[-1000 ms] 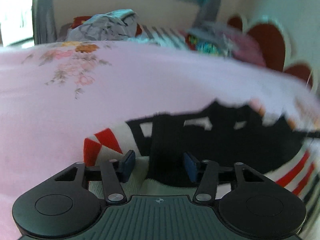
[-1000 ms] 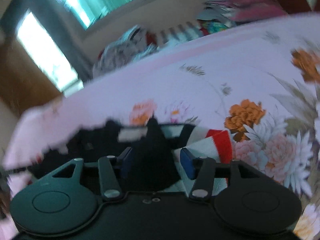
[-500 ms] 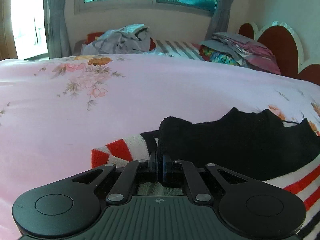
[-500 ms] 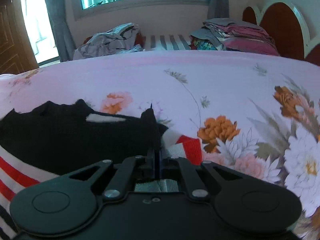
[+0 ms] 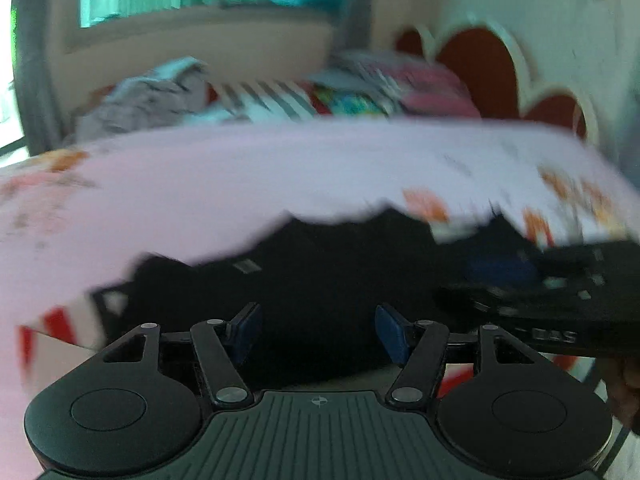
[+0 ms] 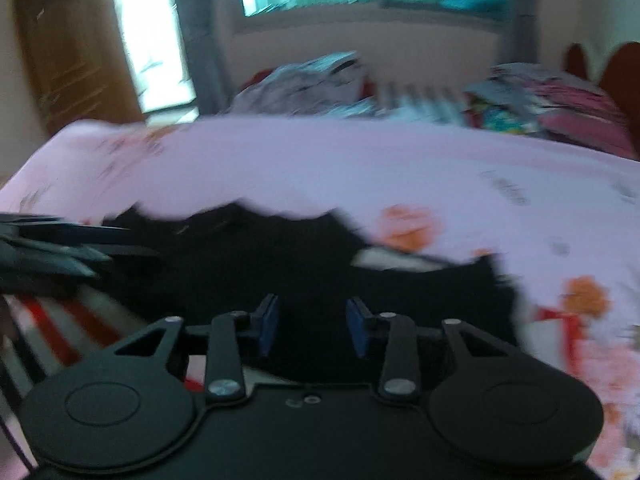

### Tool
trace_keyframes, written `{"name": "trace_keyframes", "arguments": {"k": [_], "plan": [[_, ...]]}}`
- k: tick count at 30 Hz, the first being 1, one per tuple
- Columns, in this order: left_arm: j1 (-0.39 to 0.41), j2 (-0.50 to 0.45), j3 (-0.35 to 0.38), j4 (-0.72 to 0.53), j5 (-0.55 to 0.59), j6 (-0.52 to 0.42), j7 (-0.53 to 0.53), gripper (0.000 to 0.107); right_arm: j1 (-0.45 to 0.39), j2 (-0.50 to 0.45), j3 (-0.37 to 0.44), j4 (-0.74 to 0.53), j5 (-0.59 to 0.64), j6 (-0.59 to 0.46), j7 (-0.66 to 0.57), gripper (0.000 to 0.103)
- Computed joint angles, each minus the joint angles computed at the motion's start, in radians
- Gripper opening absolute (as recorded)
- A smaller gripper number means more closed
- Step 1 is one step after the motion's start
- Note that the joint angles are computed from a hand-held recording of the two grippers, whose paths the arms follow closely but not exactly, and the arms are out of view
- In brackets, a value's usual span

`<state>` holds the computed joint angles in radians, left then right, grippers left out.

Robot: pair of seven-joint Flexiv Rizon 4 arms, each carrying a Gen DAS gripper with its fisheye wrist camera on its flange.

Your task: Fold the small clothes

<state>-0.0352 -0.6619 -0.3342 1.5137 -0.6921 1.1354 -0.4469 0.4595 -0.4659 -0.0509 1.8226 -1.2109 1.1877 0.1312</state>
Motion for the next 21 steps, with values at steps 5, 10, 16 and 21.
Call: {"name": "trace_keyframes", "arguments": {"k": [5, 10, 16, 21], "plan": [[0.018, -0.031, 0.049, -0.041, 0.032, 0.020, 0.013, 0.062, -0.016, 0.094, -0.008, 0.120, -0.031, -0.074, 0.088, 0.038], [0.073, -0.034, 0.033, -0.067, 0.029, -0.050, 0.063, 0.061, -0.098, 0.171, 0.028, 0.218, -0.098, -0.081, 0.247, 0.000], [0.120, 0.079, -0.108, 0.130, -0.134, 0.124, 0.137, 0.063, -0.050, 0.145, 0.088, 0.143, -0.186, -0.199, 0.256, 0.053], [0.077, 0.153, -0.125, 0.260, -0.244, 0.188, 0.216, 0.066, -0.002, 0.068, 0.115, 0.076, -0.112, -0.187, 0.086, 0.037]]}}
